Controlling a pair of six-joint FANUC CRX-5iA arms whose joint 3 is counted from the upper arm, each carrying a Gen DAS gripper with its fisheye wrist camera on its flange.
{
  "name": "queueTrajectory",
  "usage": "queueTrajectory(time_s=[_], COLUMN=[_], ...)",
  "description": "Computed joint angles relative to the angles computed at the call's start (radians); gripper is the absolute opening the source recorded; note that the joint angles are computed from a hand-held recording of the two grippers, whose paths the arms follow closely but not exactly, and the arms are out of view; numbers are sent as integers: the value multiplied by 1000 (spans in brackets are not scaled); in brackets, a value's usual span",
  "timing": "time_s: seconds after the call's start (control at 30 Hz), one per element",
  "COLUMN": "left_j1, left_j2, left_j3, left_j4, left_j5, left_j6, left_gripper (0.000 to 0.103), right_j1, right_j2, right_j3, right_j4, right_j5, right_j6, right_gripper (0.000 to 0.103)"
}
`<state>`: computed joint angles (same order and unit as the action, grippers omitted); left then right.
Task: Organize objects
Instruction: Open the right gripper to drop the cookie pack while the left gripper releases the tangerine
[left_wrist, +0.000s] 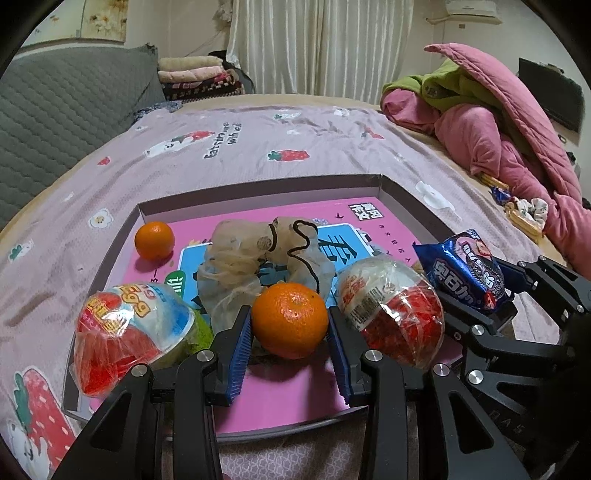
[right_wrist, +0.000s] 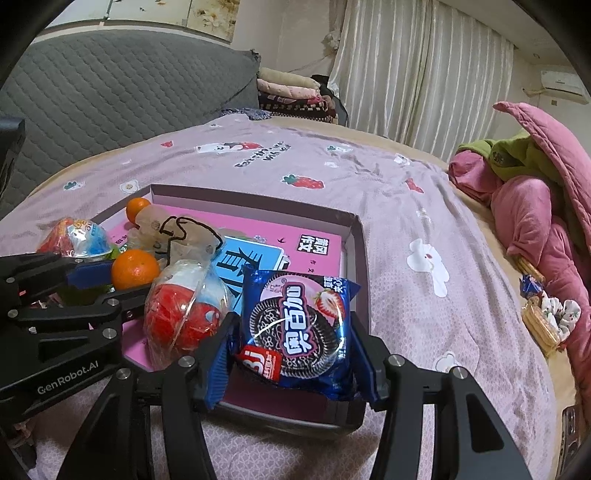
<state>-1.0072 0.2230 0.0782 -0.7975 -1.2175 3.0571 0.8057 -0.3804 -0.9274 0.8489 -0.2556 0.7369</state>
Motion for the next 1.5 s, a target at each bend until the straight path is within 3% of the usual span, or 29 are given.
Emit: queueTrajectory(time_s=[0.5,0.6,0.97,1.5], left_j1=[3,1,-7,-35], left_j2=[-2,-3,-19,-39], left_j3=[-1,1,1,8], left_j4=[11,11,21,6], left_j5=[-4,-5,-20,-66], left_j6=[-6,-3,-3,3], left_gripper=[41,48,56,57], right_j1=[-11,-9,-7,-13], right_j2=[-9,-12,-29,-51], right_j3=[-16,-12,-11,-15], right_j4=[49,31,15,20], right_j5=[4,3,-6,-7], right_j6=[-53,-41,-35,-34], right_gripper=[60,61,68,71])
